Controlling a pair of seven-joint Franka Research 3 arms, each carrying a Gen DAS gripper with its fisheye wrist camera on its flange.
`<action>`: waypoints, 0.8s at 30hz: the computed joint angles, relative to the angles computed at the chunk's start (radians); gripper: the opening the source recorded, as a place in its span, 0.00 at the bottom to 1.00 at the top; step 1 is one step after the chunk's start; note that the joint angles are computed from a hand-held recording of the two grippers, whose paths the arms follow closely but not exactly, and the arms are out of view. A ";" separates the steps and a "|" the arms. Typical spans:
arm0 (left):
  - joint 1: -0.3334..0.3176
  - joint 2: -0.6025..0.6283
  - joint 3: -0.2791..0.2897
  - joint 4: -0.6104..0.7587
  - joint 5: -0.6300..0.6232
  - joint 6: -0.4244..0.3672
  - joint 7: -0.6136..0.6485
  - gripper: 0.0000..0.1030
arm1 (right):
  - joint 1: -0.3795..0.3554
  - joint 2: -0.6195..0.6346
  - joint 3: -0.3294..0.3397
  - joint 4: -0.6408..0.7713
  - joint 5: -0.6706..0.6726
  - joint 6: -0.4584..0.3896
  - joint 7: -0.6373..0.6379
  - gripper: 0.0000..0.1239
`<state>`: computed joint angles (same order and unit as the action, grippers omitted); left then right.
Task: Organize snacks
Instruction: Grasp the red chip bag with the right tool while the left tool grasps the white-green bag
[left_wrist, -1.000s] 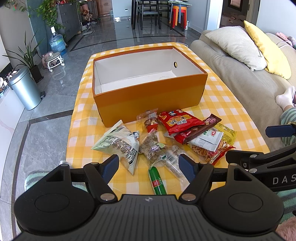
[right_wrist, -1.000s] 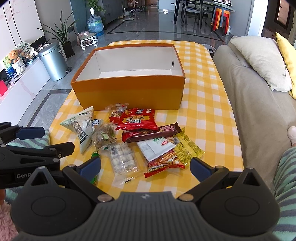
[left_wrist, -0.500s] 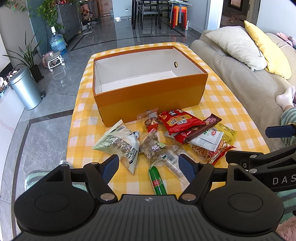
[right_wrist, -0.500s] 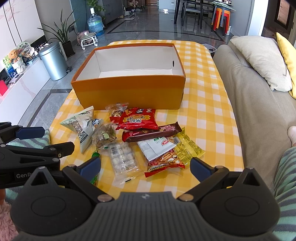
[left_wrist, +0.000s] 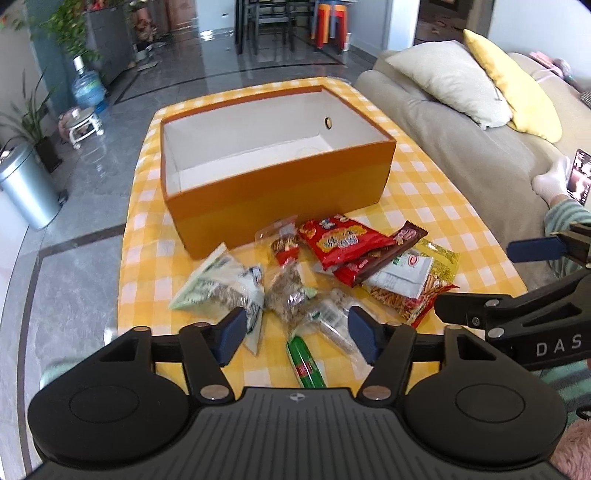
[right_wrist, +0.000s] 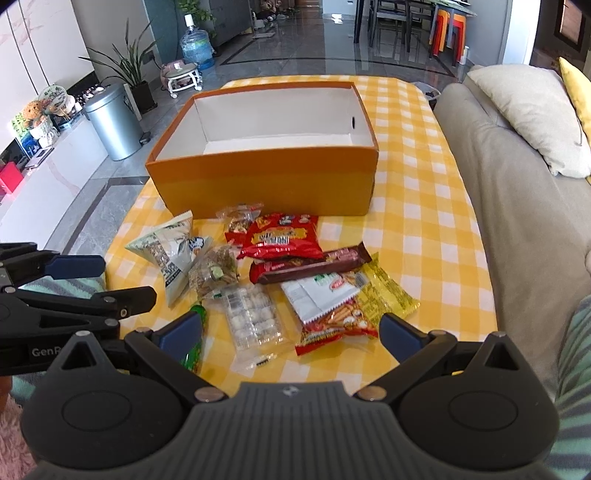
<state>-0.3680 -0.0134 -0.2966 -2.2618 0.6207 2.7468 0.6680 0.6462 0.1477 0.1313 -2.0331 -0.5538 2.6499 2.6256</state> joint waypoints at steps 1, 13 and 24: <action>0.002 0.005 0.002 0.007 -0.007 -0.004 0.015 0.68 | -0.002 0.003 -0.002 0.001 -0.005 0.010 -0.006 0.77; 0.051 0.102 0.035 0.093 -0.279 -0.026 0.252 0.74 | 0.002 0.139 -0.053 0.117 0.096 0.066 -0.205 0.55; 0.068 0.207 0.058 0.155 -0.393 -0.083 0.001 0.76 | 0.031 0.331 -0.101 0.339 0.291 0.015 -0.361 0.67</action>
<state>-0.2996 0.1940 -0.2386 -2.1066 0.2280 2.6639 0.6693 0.6769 0.4786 0.0302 -1.6943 -0.2626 2.6650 2.2648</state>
